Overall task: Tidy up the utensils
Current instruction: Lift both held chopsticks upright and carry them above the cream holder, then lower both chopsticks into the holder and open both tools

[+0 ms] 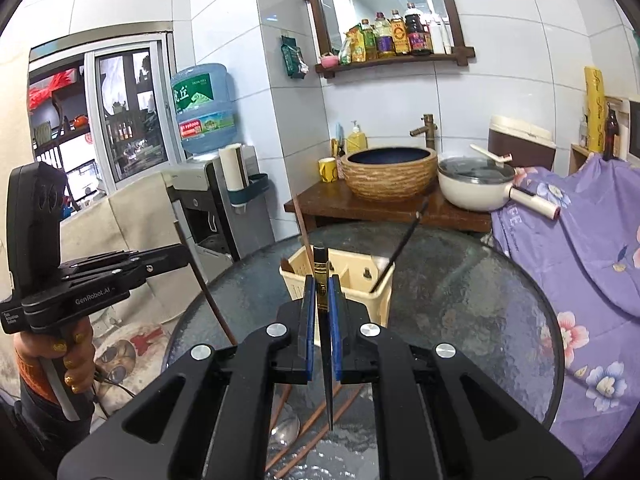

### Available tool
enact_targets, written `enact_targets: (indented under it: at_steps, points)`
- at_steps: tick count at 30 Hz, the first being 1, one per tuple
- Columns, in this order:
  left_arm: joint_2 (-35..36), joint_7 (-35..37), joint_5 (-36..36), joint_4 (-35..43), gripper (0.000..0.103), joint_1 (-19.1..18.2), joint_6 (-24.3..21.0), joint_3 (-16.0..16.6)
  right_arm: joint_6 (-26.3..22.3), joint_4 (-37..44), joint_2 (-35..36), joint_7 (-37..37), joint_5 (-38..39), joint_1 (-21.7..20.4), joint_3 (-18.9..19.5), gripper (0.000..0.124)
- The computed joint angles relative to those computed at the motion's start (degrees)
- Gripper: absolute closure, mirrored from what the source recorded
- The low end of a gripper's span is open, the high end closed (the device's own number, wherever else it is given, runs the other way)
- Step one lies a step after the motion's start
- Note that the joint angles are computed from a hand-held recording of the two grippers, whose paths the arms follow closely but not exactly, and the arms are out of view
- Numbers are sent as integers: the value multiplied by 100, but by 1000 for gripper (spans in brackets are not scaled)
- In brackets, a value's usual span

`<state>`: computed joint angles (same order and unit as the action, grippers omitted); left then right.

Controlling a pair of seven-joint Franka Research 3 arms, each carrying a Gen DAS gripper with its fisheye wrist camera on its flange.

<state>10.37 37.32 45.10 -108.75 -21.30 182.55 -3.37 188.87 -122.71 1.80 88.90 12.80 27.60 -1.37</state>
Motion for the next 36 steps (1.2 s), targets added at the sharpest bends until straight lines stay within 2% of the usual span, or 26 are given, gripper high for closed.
enact_targets:
  at_steps: [4, 5, 6, 9, 12, 14, 16, 19, 21, 23, 25, 31, 36]
  points:
    - [94, 545, -497, 359, 98, 267, -122, -348, -230, 542, 150, 99, -184, -99, 31, 117]
    - [127, 771, -708, 476, 98, 371, -169, -489, -301, 704, 197, 256, -357, -50, -59, 117]
    - [187, 868, -814, 689, 98, 361, -255, -497, -359, 860, 245, 440, -561, 11, -166, 117]
    - [392, 389, -393, 1420, 98, -85, -595, -4, -569, 1468, 467, 1230, -1387, 319, -665, 117]
    - [697, 616, -666, 2098, 98, 18, -943, -194, -830, 2186, 785, 1851, -1908, 409, -916, 117]
    - [963, 384, -431, 2660, 98, -200, -1261, 27, -962, 2615, 1007, 2137, -2114, 395, -989, 117]
    - [1274, 564, -605, 3145, 98, -152, -1520, -97, -1058, 3021, 1250, 2420, -2300, 422, -1117, 117]
    - [1734, 631, -691, 3743, 98, -255, -1911, -41, -1141, 3481, 1627, 2868, -2598, 575, -1439, 117]
    - [1908, 705, -823, 3865, 98, -245, -1987, -68, -1178, 3626, 1826, 3006, -2626, 564, -1473, 117]
    - [2095, 604, -780, 3983, 98, -351, -2114, 68, -1197, 3692, 2035, 3092, -2606, 554, -1504, 117]
    - [2247, 707, -901, 4011, 98, -310, -2185, 4, -1160, 3622, 2140, 3148, -2603, 597, -1566, 117]
    - [2526, 1015, -1246, 3941, 98, -206, -2287, -91, -1254, 3488, 2386, 2856, -2225, 409, -1289, 116]
    - [2754, 1291, -1561, 3983, 98, -124, -2399, -191, -1211, 3312, 2453, 2827, -2101, 539, -1422, 117]
